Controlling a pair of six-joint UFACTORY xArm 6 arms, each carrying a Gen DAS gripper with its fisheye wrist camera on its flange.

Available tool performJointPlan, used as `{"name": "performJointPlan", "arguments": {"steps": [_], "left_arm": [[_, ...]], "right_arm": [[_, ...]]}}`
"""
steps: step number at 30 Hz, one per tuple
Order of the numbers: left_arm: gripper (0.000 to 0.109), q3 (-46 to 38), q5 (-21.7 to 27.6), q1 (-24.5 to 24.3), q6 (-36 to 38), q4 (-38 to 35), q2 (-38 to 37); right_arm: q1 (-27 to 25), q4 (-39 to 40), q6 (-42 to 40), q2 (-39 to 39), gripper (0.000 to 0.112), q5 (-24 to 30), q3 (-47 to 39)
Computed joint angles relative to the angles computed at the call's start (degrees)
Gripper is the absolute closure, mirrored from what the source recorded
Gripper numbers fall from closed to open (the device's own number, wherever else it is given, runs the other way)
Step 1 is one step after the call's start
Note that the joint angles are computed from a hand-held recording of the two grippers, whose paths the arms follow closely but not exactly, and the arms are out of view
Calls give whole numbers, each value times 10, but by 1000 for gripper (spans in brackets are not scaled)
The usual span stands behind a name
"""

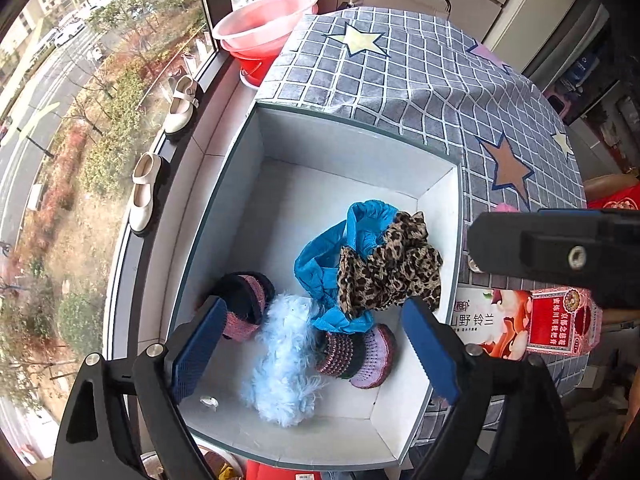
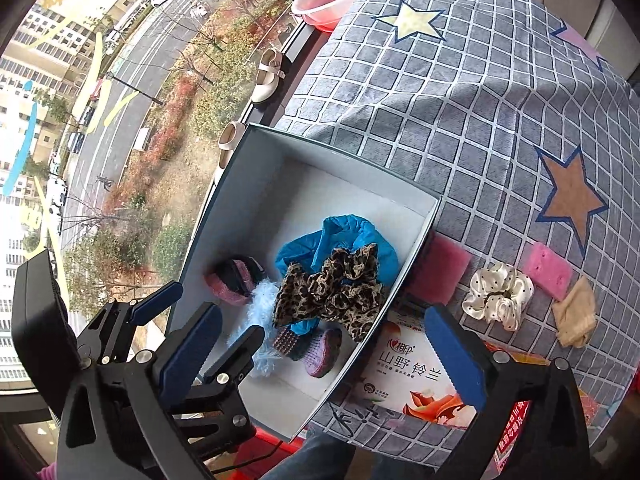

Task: Organize soft objects
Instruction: 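Move both tools back toward the remaining items on the table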

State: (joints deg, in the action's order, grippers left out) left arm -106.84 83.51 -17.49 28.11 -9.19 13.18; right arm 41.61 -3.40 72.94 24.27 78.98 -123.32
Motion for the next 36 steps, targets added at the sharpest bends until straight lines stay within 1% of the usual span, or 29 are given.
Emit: {"name": "performJointPlan", "arguments": {"steps": [4, 6, 9, 11, 13, 18, 19, 22, 24, 26, 28, 31, 36], "left_arm": [[17, -58, 70, 1, -1, -30, 29], [17, -86, 98, -2, 4, -45, 39], [17, -133, 135, -14, 10, -62, 57], [17, -168, 159, -26, 10, -69, 72], [17, -193, 172, -41, 9, -71, 83], [17, -209, 183, -91, 12, -64, 92], [17, -208, 181, -103, 13, -58, 93], [17, -208, 179, -142, 16, -40, 103], [17, -217, 179, -168, 18, -23, 120], [17, -216, 169, -194, 22, -5, 135], [17, -213, 158, -217, 26, 17, 151], [17, -238, 166, -245, 26, 48, 195], [17, -240, 179, -275, 22, 89, 229]], "right_arm": [[-3, 11, 26, -47, 10, -37, 66], [-3, 17, 44, -76, 10, -53, 100], [-2, 26, 79, -137, 10, -83, 170], [2, 14, 112, -191, 10, -106, 227], [9, -7, 150, -241, 10, -106, 273], [23, -58, 249, -371, 10, -68, 380], [27, -68, 269, -398, 10, -50, 402], [28, -75, 317, -470, 10, -10, 468], [26, -67, 348, -522, 10, 0, 528], [20, -46, 364, -567, 10, -8, 590], [11, -22, 372, -611, 10, -33, 658], [-5, 11, 359, -655, 10, -82, 742], [-35, 52, 301, -672, 10, -132, 819]]}}
